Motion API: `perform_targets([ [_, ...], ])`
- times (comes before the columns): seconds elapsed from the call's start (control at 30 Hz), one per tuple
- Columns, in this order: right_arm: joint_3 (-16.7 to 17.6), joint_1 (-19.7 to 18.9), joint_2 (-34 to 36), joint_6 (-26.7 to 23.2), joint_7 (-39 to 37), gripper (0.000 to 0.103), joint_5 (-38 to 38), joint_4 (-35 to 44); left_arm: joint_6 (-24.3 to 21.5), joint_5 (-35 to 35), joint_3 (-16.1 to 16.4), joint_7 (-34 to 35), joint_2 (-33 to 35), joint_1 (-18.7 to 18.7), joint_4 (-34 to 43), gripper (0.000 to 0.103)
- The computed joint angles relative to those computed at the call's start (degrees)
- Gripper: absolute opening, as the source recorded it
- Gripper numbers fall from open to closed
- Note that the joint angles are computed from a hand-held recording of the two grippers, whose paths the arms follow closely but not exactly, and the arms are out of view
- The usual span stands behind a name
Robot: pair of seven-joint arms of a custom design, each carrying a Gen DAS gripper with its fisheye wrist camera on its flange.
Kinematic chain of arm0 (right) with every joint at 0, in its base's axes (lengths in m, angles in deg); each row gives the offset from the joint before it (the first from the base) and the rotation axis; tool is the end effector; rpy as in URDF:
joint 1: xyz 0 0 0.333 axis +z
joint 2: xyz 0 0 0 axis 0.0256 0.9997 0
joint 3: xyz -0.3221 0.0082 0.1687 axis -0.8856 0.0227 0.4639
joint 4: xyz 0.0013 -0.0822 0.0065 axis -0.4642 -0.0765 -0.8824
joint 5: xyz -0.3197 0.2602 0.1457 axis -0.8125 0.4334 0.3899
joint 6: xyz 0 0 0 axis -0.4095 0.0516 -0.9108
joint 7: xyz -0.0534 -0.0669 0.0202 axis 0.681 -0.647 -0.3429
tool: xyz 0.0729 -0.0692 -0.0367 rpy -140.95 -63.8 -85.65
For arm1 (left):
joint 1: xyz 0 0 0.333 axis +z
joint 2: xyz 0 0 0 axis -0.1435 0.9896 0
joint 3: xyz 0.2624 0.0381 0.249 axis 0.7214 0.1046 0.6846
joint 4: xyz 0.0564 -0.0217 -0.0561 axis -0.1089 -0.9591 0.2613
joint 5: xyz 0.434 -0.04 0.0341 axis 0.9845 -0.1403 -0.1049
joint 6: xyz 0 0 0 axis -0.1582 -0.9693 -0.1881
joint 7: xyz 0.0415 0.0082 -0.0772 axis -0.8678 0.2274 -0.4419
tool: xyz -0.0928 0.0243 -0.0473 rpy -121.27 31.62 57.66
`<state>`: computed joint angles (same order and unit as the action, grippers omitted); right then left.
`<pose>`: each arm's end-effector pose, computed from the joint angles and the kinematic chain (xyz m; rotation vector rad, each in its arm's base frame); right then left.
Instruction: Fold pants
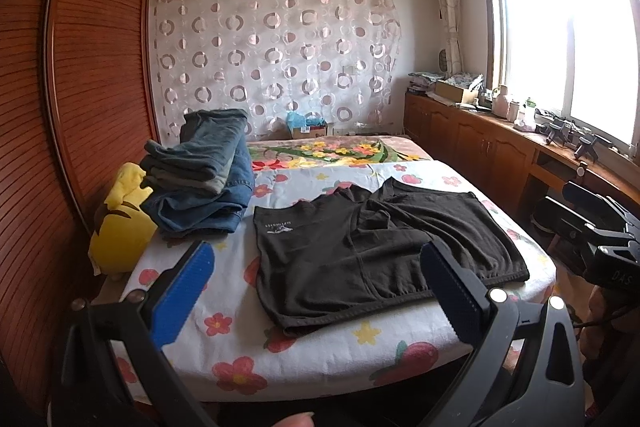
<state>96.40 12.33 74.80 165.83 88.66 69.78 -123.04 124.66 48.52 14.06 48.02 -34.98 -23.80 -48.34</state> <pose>0.6845 0.1811 0.5942 -1.6229 1.1705 -0.7282 0.6454 -0.3016 0.5542 -1.5678 1.5067 -0.9567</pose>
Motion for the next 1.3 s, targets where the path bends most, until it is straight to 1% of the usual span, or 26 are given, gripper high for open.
perform_targets([
  [0.23,-4.2,2.6,0.8,-1.6,8.8,0.103,-8.9,-0.3,1.7,-5.4,0.1,6.0,2.7,0.6,1.4,0.103],
  [0.27,-3.3,1.7,1.2,-1.5,7.8,0.103,-8.2,-0.3,2.3,-5.5,0.4,6.2,3.1,0.5,1.4,0.103],
  [0.3,-4.5,2.3,1.4,-2.4,10.1,0.103,-10.6,-0.2,2.9,-5.5,0.7,6.3,3.5,0.5,1.6,0.103],
  [0.33,-4.1,1.8,1.7,-2.6,10.1,0.103,-10.8,-0.2,3.5,-5.5,1.0,6.5,3.9,0.4,1.9,0.103],
  [0.4,-4.6,1.9,2.4,-2.6,11.5,0.103,-12.7,0.0,4.7,-6.7,1.2,8.0,4.8,0.7,2.5,0.103],
  [0.43,-5.8,2.6,2.7,-2.7,13.4,0.103,-14.7,0.2,5.4,-7.5,1.3,8.9,5.3,0.8,2.7,0.103],
  [0.47,-5.8,2.4,3.0,-2.8,13.9,0.103,-15.5,0.3,5.9,-8.3,1.4,9.9,5.7,0.9,3.0,0.103],
  [0.5,-6.7,2.9,3.3,-2.9,15.5,0.103,-17.2,0.5,6.4,-9.2,1.5,11.0,6.3,0.9,3.4,0.103],
  [0.6,-7.0,2.3,4.4,-2.9,17.2,0.103,-19.6,1.1,8.3,-12.4,1.7,14.7,7.8,1.3,4.4,0.103],
  [0.63,-7.8,2.6,4.8,-3.4,18.5,0.103,-21.1,1.6,8.8,-12.9,2.1,15.4,8.5,1.2,5.0,0.103],
  [0.67,-7.7,2.2,5.0,-3.8,18.7,0.103,-21.5,1.6,9.2,-13.1,2.5,15.8,8.9,0.9,5.3,0.103],
  [0.73,-10.4,3.5,5.9,-4.9,22.5,0.103,-25.0,2.3,9.7,-14.1,2.9,17.2,9.9,0.7,6.2,0.103],
  [0.77,-11.1,3.8,6.2,-5.3,23.9,0.103,-26.3,2.6,10.1,-15.0,2.9,18.2,10.3,0.8,6.6,0.103],
  [0.87,-12.1,3.1,7.1,-7.1,26.5,0.103,-29.2,3.5,11.0,-17.5,3.2,20.6,11.5,0.9,7.6,0.103],
  [0.9,-12.6,3.0,7.8,-8.0,27.4,0.102,-30.4,4.2,11.1,-18.8,2.9,22.0,12.1,1.2,8.1,0.103],
  [0.97,-12.7,2.2,8.6,-9.4,28.1,0.098,-31.9,5.3,12.0,-21.8,2.1,25.2,13.2,2.1,8.8,0.103],
  [1.03,-12.9,1.4,10.3,-12.2,29.2,0.089,-33.1,7.6,12.2,-25.6,0.8,29.1,14.4,3.3,9.4,0.103],
  [1.07,-12.4,0.4,11.3,-13.8,29.3,0.086,-33.0,9.1,12.0,-27.6,0.1,31.2,15.2,3.9,10.0,0.103],
  [1.1,-12.3,-0.2,12.1,-15.2,29.6,0.082,-33.2,10.3,12.2,-28.9,0.0,32.5,15.6,4.0,10.1,0.103],
  [1.17,-12.6,-0.7,14.0,-17.6,30.2,0.078,-34.7,12.9,11.6,-32.2,-1.1,35.9,16.9,4.8,11.1,0.103],
  [1.23,-14.0,-0.3,15.8,-19.9,31.6,0.073,-37.3,15.5,11.1,-36.1,-2.8,39.8,18.1,6.3,12.0,0.103],
  [1.3,-15.8,0.4,18.1,-22.2,33.8,0.070,-40.7,18.6,10.7,-39.4,-4.1,43.1,19.2,7.4,12.8,0.103],
])
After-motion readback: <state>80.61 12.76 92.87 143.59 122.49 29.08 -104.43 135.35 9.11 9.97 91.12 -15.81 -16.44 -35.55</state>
